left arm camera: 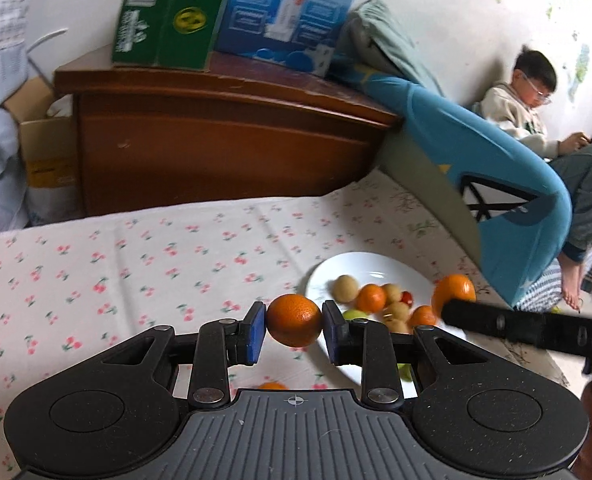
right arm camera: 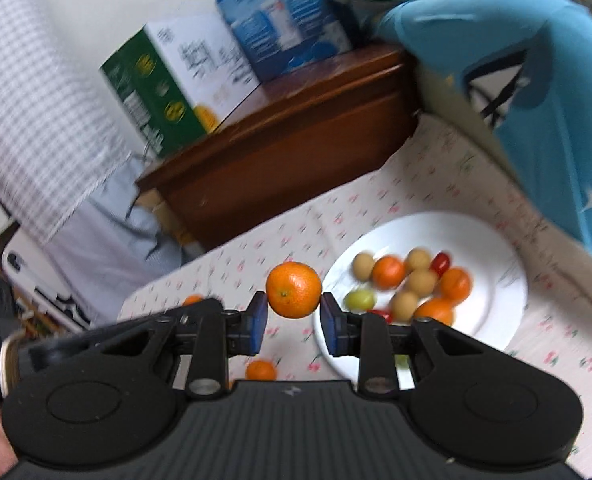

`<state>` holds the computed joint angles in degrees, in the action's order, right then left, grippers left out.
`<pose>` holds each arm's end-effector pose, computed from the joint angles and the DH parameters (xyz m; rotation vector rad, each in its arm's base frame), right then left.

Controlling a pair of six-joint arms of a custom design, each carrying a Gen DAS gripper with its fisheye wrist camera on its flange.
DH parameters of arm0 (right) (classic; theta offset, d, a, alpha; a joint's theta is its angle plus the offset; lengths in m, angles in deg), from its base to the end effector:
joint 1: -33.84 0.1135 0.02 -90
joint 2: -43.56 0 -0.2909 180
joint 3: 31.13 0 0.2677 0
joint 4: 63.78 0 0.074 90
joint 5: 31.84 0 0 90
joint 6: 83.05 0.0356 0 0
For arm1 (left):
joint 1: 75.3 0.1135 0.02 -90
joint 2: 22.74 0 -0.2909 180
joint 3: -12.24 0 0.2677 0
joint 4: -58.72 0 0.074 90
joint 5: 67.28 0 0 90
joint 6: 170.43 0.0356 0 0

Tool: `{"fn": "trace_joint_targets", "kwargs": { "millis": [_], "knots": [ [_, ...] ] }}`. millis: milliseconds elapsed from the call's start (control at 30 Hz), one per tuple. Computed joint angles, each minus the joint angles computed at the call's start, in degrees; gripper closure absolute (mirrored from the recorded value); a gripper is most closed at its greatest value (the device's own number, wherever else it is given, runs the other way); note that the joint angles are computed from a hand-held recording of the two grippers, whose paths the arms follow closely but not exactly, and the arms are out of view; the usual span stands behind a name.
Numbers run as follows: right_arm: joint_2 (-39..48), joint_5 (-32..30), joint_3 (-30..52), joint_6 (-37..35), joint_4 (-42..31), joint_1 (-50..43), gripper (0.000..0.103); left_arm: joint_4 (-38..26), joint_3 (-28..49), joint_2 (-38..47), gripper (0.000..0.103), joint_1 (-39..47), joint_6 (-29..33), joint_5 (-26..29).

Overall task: Organize fruits
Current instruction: 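Lower the mandarin onto the plate with the left tool while the right releases its mandarin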

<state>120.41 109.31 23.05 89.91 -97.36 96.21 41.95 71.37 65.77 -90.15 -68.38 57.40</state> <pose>0.1425 0.2125 0.2135 0.6795 2.0242 0.3106 0.3015 -0.1009 0.1985 0.8140 2.1642 -0.7387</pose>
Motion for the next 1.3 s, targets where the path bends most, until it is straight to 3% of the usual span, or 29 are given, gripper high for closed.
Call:
{"fn": "trace_joint_targets", "kwargs": {
  "millis": [267, 533, 1300],
  "knots": [
    [-7.02, 2.40, -2.92, 2.83, -5.14, -1.99, 0.074, 1.04, -0.30, -0.36, 0.075, -3.72, 0.03, 0.30],
    [-9.46, -0.73, -5.26, 5.23, -9.23, -7.26, 0.074, 2.58, -0.10, 2.28, 0.075, -7.70, -0.51, -1.58],
    [-3.35, -10.63, -8.75, 1.33, -3.64, -19.06, 0.071, 6.26, 1.36, 10.62, 0.074, -13.80, -2.59, -6.84]
  ]
}}
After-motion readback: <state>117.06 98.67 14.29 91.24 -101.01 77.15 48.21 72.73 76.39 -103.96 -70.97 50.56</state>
